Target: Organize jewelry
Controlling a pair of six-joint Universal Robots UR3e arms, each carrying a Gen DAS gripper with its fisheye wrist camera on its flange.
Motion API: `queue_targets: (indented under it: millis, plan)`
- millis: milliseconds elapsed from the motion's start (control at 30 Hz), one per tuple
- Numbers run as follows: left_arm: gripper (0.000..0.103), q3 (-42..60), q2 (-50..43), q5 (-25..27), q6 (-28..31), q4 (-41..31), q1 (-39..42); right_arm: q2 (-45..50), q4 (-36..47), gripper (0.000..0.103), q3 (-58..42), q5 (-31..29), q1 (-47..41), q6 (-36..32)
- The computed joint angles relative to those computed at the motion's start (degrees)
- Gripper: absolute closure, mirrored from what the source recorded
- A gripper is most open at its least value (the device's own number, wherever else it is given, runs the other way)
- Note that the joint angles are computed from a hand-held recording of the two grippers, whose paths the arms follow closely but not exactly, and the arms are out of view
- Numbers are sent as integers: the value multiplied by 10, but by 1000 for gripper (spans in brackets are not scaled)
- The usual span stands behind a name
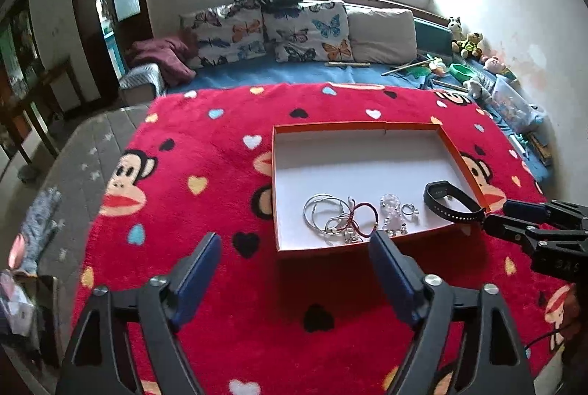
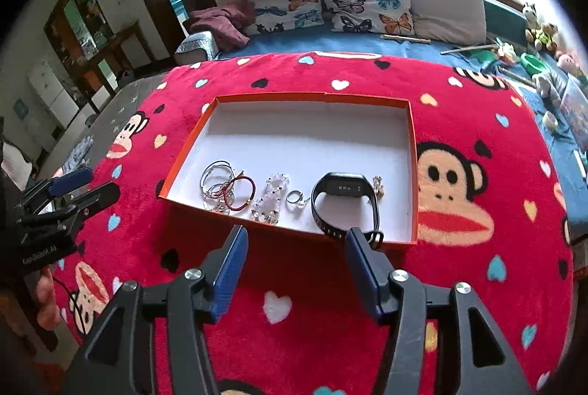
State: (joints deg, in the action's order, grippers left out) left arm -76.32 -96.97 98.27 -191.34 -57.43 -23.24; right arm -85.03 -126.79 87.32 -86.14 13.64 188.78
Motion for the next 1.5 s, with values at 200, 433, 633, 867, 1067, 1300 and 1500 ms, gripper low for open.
queue_targets:
  millis: [200,433,633,867,1067,1300,1500]
  plan:
    - [6,-11,24,-2,-17,-19,-9,-31,-1,40,37,-8,4,24]
    - [5,-43,50,-34,-38,-42,1,-54,0,40,68,-17,3,37]
    - [5,-62,59,-35,-50,-54,2,-59,-1,38,74,-40,16,39]
    - [5,-68,58,-25,-53,-60,-5,-63,-3,35,83,-52,25,40]
    - [5,-73,59,-24,-55,-68,-8,-72,-2,32,93,-51,19,43]
    - [5,-77,58,-23,-53,-76,-9,-74,-3,31,98,-49,14,44]
    - [5,-74,55,-25,-51,-79,-9,-73,-5,31,99,-47,11,42]
